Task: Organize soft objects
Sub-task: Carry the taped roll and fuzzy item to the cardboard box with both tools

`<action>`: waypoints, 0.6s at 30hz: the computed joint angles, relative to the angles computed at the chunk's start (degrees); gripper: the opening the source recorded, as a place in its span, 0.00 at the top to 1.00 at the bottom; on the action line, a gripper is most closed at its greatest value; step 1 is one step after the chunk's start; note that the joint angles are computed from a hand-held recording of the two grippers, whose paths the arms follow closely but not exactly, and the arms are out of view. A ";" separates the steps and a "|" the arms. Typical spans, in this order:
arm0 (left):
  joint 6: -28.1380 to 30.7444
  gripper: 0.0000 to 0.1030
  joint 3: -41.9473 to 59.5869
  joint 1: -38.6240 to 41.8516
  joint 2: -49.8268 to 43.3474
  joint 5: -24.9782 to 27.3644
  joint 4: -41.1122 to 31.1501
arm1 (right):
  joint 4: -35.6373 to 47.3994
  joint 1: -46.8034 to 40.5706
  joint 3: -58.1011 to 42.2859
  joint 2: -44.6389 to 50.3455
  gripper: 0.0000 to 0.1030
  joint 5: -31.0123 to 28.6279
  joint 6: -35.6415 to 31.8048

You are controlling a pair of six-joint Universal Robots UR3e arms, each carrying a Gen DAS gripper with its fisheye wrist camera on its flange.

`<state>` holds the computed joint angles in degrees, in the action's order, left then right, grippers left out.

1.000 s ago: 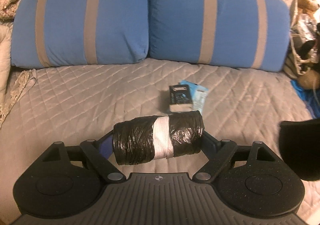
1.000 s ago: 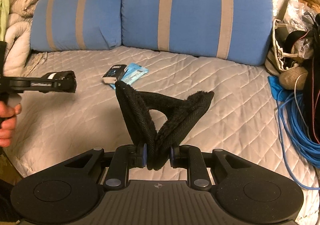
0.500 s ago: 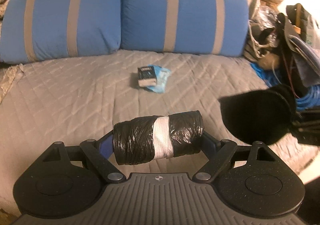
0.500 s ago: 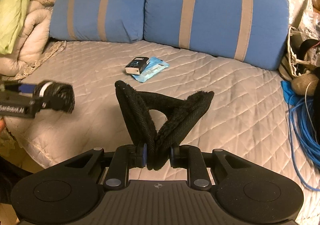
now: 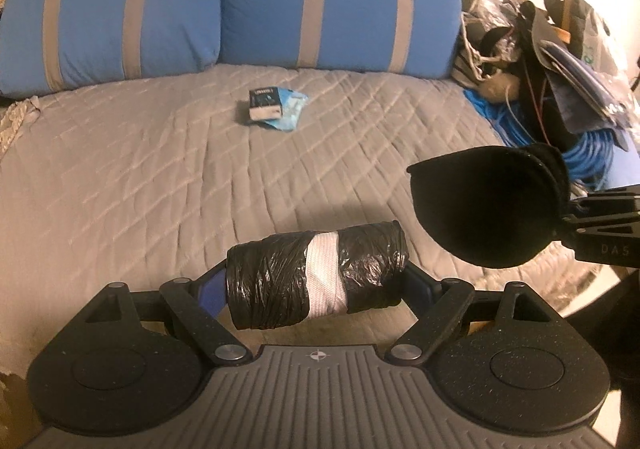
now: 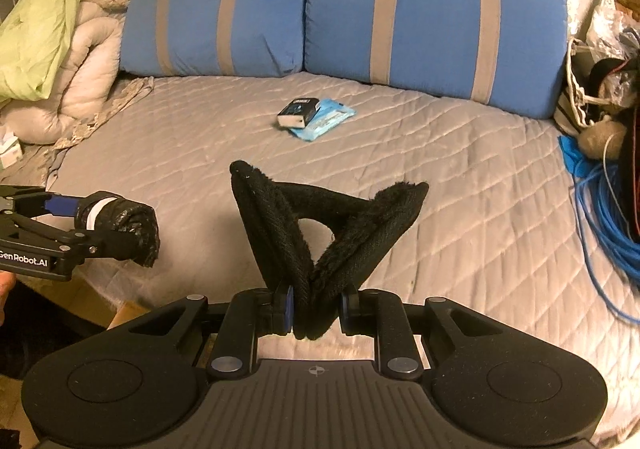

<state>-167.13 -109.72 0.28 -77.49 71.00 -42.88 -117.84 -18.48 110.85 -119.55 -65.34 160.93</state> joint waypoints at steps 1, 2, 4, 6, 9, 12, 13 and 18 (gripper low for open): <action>0.24 0.17 -0.75 0.02 1.19 -0.12 -0.74 | 1.41 -0.57 0.48 -1.57 0.77 0.37 -0.26; 0.49 0.17 -1.23 -0.11 1.98 -0.15 -1.41 | 2.70 -1.08 0.91 -3.02 0.77 0.71 -0.46; 0.86 0.17 -2.16 -0.63 3.49 0.12 -2.66 | 6.15 -2.53 1.86 -6.50 0.77 1.56 -1.37; 0.92 0.17 -2.68 -1.29 4.68 0.53 -4.12 | 10.20 -3.97 2.42 -10.06 0.77 2.29 -2.15; 0.67 0.17 -3.19 -2.77 5.85 1.89 -6.50 | 17.39 -6.32 2.48 -15.12 0.77 3.54 -3.85; 0.21 0.17 -3.28 -4.86 6.38 4.62 -8.95 | 25.23 -8.34 1.98 -19.44 0.77 4.69 -5.74; 0.11 0.17 -3.39 -5.21 6.76 5.04 -9.78 | 27.00 -8.56 1.88 -20.50 0.77 4.77 -6.09; -0.40 0.17 -3.89 -6.87 8.33 6.48 -13.81 | 32.66 -5.70 1.87 -24.04 0.77 2.63 -4.30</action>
<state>-167.54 -113.61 -6.59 -69.16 77.48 -56.69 -85.18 -24.18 112.72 -143.59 -62.71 156.63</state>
